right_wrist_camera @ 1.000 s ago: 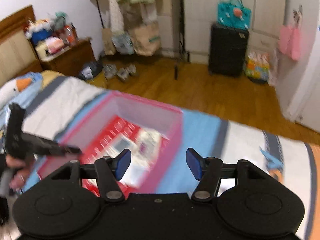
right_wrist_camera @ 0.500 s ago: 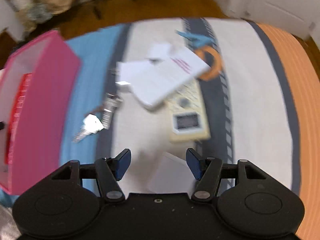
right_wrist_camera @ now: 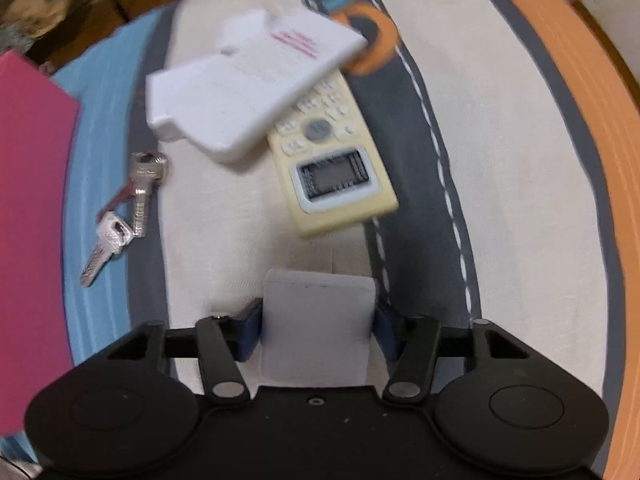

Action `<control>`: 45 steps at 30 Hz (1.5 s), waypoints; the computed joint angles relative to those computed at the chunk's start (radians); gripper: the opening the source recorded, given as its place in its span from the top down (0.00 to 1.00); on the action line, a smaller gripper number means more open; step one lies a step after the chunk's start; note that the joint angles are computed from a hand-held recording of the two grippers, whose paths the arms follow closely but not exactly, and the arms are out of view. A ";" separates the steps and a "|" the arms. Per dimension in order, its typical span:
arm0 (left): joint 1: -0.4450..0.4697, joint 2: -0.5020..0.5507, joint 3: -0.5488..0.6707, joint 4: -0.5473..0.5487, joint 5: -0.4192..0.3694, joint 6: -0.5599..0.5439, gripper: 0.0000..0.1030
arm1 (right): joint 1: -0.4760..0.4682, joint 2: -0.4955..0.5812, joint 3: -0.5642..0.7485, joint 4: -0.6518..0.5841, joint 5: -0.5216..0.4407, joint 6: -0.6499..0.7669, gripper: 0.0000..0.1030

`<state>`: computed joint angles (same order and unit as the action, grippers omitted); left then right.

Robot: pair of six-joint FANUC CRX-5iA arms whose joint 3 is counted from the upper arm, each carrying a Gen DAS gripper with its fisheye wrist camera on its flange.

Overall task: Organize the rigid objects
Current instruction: 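Grasp a white phone charger with the right tool, then lower the white charger into the box and open the right tool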

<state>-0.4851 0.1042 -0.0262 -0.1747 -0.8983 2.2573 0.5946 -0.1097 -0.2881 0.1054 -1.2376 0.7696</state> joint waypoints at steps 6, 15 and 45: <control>0.000 0.000 -0.001 0.002 0.001 0.000 0.94 | 0.074 -0.096 -0.038 0.039 0.066 -0.025 0.41; -0.016 0.004 0.012 -0.032 -0.012 0.018 0.95 | 0.198 -0.268 -0.062 0.039 0.316 0.033 0.41; 0.005 -0.005 -0.013 0.010 0.021 -0.006 0.94 | 0.319 -0.113 0.051 0.044 0.424 0.287 0.36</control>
<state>-0.4801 0.0992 -0.0388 -0.1646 -0.8775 2.2513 0.9141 -0.2227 -0.2371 0.1496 -0.8136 1.0562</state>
